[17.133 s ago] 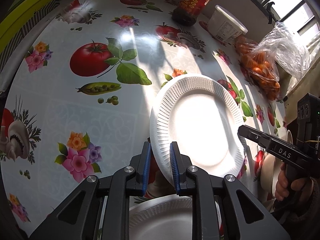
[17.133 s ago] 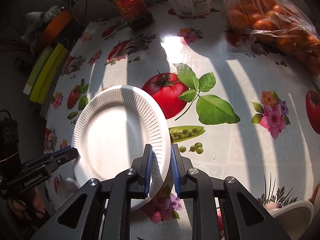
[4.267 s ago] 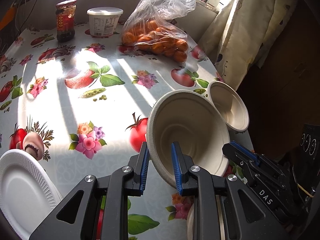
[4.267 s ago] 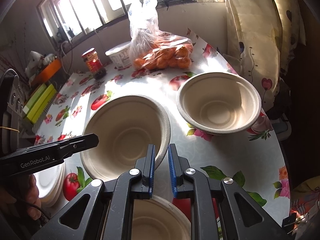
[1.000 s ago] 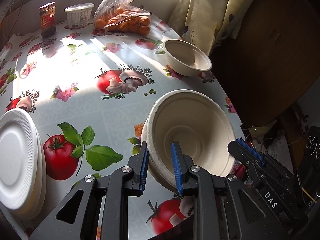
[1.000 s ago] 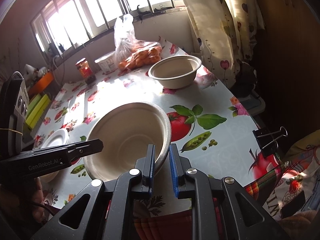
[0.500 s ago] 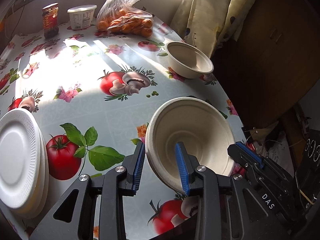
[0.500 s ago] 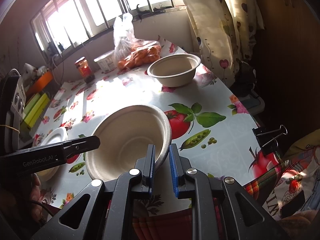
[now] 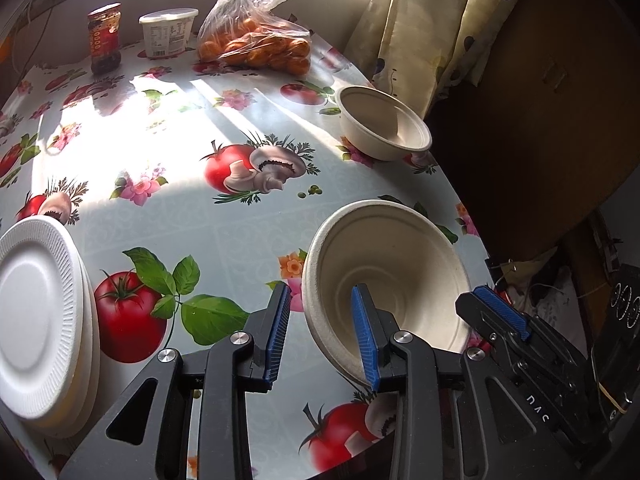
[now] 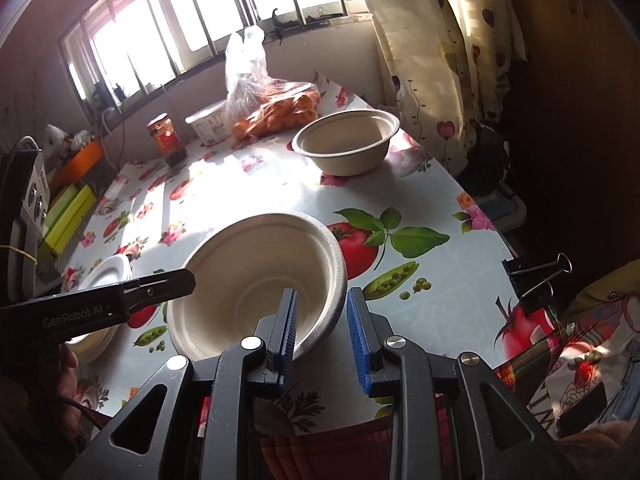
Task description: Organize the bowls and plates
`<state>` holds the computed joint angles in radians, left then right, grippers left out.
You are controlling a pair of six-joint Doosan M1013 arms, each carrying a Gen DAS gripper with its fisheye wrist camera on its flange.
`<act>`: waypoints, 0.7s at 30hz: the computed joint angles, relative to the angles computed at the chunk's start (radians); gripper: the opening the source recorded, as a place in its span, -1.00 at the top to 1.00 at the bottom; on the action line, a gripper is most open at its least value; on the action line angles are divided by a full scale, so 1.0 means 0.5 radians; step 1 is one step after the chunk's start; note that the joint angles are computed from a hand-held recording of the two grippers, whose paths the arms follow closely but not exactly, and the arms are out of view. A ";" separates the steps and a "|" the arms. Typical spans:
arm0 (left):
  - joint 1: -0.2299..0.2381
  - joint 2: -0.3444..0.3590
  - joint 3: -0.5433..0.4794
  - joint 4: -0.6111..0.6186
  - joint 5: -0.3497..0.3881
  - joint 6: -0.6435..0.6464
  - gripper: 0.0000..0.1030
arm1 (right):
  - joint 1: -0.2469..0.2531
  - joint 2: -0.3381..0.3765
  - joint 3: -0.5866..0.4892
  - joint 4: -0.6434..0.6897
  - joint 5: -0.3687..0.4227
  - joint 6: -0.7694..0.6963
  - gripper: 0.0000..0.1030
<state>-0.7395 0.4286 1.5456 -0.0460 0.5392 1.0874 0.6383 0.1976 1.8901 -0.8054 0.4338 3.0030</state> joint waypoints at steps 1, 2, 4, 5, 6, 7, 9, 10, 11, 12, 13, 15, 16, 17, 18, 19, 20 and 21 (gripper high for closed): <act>0.002 0.000 0.000 -0.005 -0.003 0.005 0.35 | -0.002 -0.002 0.004 -0.007 -0.002 0.005 0.43; 0.003 0.000 0.000 -0.012 -0.006 0.011 0.35 | -0.002 -0.001 0.000 0.000 0.004 -0.006 0.42; 0.005 -0.001 0.001 -0.017 -0.012 0.016 0.35 | -0.003 -0.001 -0.004 0.012 0.003 -0.018 0.39; 0.007 0.000 -0.001 -0.018 -0.012 0.018 0.35 | -0.004 0.000 -0.006 0.015 0.005 -0.020 0.34; 0.008 0.001 -0.003 -0.018 -0.014 0.019 0.35 | -0.003 0.001 -0.009 0.015 0.007 -0.022 0.31; 0.010 0.002 -0.007 -0.020 -0.013 0.022 0.34 | -0.004 0.001 -0.012 0.022 0.010 -0.030 0.31; 0.015 0.006 -0.017 -0.025 -0.011 0.033 0.31 | -0.010 -0.004 -0.007 0.025 0.001 -0.037 0.29; 0.018 0.009 -0.022 -0.033 -0.013 0.045 0.27 | -0.015 -0.007 -0.004 0.034 -0.006 -0.044 0.28; 0.022 0.012 -0.028 -0.042 -0.014 0.055 0.25 | -0.020 -0.007 -0.012 0.053 -0.006 -0.066 0.27; 0.026 0.016 -0.034 -0.051 -0.017 0.063 0.25 | -0.023 -0.008 -0.014 0.051 -0.002 -0.069 0.26; 0.030 0.020 -0.044 -0.062 -0.013 0.075 0.25 | -0.027 -0.012 -0.010 0.044 0.001 -0.067 0.25; 0.039 0.029 -0.066 -0.078 -0.007 0.100 0.25 | -0.035 -0.015 -0.014 0.036 -0.001 -0.066 0.23; 0.041 0.032 -0.075 -0.069 -0.009 0.103 0.25 | -0.040 -0.014 -0.022 0.026 0.000 -0.064 0.23; 0.043 0.036 -0.087 -0.060 -0.010 0.104 0.25 | -0.043 -0.017 -0.024 0.004 0.006 -0.048 0.22; 0.048 0.040 -0.098 -0.074 -0.011 0.124 0.25 | -0.048 -0.022 -0.023 -0.026 0.008 -0.024 0.21; 0.055 0.046 -0.112 -0.101 -0.008 0.155 0.25 | -0.055 -0.027 -0.022 -0.045 0.005 -0.008 0.20; 0.061 0.052 -0.125 -0.116 -0.003 0.170 0.25 | -0.063 -0.030 -0.026 -0.047 0.003 -0.009 0.19; 0.067 0.059 -0.139 -0.122 0.003 0.177 0.25 | -0.074 -0.034 -0.030 -0.050 0.001 -0.009 0.19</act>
<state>-0.7062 0.4581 1.4759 -0.1073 0.5408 1.1758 0.6013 0.1805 1.8751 -0.8305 0.4346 2.9984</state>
